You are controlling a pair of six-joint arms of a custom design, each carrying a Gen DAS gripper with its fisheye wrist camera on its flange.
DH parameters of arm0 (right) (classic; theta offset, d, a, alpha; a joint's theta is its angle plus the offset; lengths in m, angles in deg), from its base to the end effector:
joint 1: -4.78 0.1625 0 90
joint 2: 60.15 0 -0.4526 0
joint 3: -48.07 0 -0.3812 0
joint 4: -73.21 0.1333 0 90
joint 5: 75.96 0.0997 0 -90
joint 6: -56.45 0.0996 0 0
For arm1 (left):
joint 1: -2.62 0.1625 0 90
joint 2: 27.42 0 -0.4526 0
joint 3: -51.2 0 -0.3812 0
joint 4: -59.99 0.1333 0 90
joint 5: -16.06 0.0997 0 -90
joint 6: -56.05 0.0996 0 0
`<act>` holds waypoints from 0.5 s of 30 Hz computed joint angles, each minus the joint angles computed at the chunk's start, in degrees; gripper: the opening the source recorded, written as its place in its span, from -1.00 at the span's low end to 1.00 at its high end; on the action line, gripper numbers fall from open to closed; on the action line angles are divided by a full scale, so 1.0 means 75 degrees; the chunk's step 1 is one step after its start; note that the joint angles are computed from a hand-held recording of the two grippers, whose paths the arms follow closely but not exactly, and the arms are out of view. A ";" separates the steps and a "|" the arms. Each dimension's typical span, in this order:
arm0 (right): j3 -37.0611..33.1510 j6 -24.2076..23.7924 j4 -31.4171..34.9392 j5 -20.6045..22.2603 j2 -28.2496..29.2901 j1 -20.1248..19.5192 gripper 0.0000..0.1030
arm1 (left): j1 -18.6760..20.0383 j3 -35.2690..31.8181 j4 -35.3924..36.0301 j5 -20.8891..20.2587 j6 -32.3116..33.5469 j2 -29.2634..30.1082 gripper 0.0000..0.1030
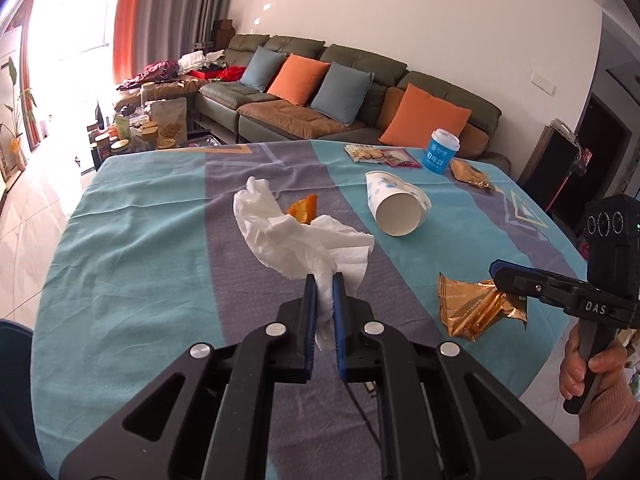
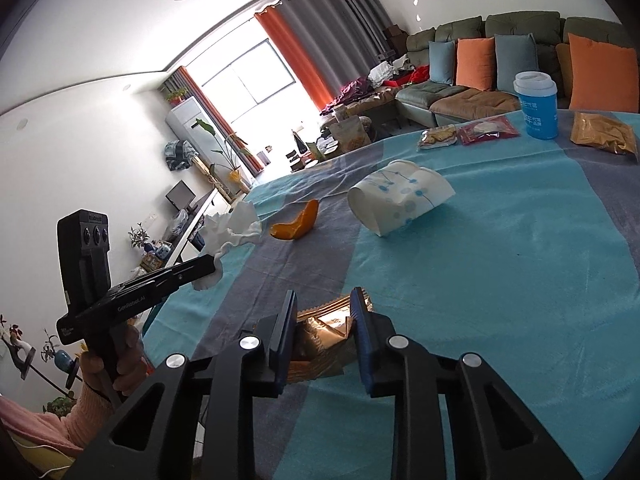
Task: Collect trash
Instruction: 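Lift the tissue and gold wrapper off the table with both tools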
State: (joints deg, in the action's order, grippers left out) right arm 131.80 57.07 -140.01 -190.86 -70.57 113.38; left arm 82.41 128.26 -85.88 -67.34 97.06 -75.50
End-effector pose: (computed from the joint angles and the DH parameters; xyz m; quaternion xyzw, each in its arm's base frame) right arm 0.3060 -0.6229 -0.1027 0.0485 -0.8887 0.4388 0.1239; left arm 0.0061 -0.7830 0.2714 0.4076 0.8814 -0.2089 0.1156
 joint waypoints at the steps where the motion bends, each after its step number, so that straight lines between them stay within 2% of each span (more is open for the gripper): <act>1: -0.0090 -0.0041 0.0054 0.0078 0.0035 0.0008 -0.51 | 0.0026 0.0041 -0.0021 -0.0001 0.0006 -0.0063 -0.84; 15: -0.1483 -0.0426 0.1217 0.0826 0.0617 0.0149 -0.51 | 0.0514 0.0352 -0.0352 0.0267 -0.0281 -0.0723 -0.84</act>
